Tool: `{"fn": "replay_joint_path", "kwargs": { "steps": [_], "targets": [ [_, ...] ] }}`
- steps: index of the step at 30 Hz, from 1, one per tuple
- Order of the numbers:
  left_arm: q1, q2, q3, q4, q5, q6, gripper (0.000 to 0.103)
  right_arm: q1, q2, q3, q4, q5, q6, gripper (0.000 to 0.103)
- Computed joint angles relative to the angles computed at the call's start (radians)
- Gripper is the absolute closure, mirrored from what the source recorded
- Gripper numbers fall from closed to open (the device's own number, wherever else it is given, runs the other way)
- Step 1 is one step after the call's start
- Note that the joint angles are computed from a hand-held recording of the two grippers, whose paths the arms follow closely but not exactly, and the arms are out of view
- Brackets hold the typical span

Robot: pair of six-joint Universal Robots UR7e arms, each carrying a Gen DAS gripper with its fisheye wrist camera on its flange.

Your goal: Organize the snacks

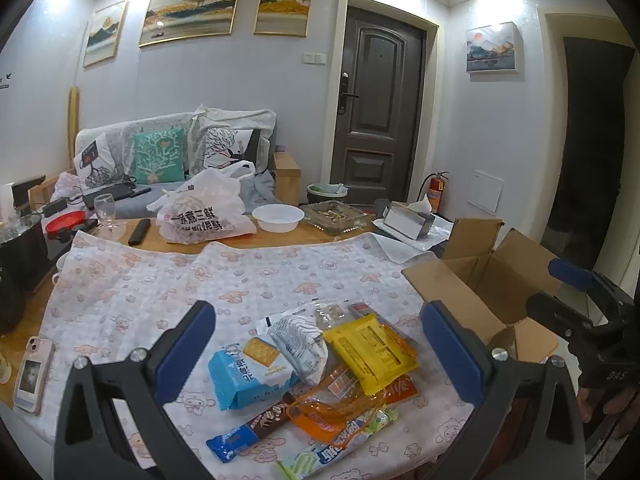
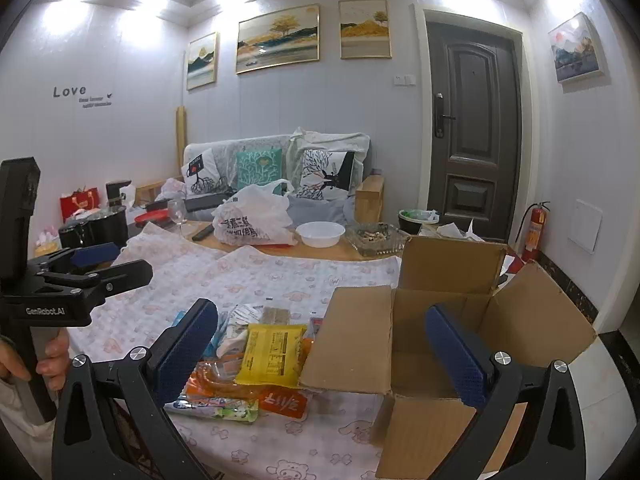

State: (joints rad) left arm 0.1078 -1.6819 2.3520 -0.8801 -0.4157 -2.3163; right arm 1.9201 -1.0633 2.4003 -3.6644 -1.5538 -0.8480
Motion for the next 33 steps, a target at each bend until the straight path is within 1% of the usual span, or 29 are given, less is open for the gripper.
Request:
{"fn": "replay_joint_path", "kwargs": {
  "steps": [7,15,20,26,33],
  "targets": [
    [-0.005,-0.026,0.023,-0.05,0.007,0.046,0.001,0.001,-0.004,0.01,-0.006,-0.013,0.006,0.0],
    [-0.004,-0.033,0.04,-0.101,0.017,0.082,0.001,0.006,-0.006,0.006,0.011,-0.028,0.012,0.0],
    [-0.009,-0.04,0.05,-0.119,0.019,0.088,0.001,0.004,-0.008,0.005,0.02,-0.031,0.01,0.0],
    [-0.009,-0.044,0.062,-0.131,0.001,0.086,0.001,0.0,0.003,-0.002,0.025,-0.042,0.014,0.0],
    [-0.001,-0.07,0.074,-0.142,0.016,0.104,0.001,0.001,0.019,-0.008,0.018,-0.049,0.015,0.0]
  ]
}}
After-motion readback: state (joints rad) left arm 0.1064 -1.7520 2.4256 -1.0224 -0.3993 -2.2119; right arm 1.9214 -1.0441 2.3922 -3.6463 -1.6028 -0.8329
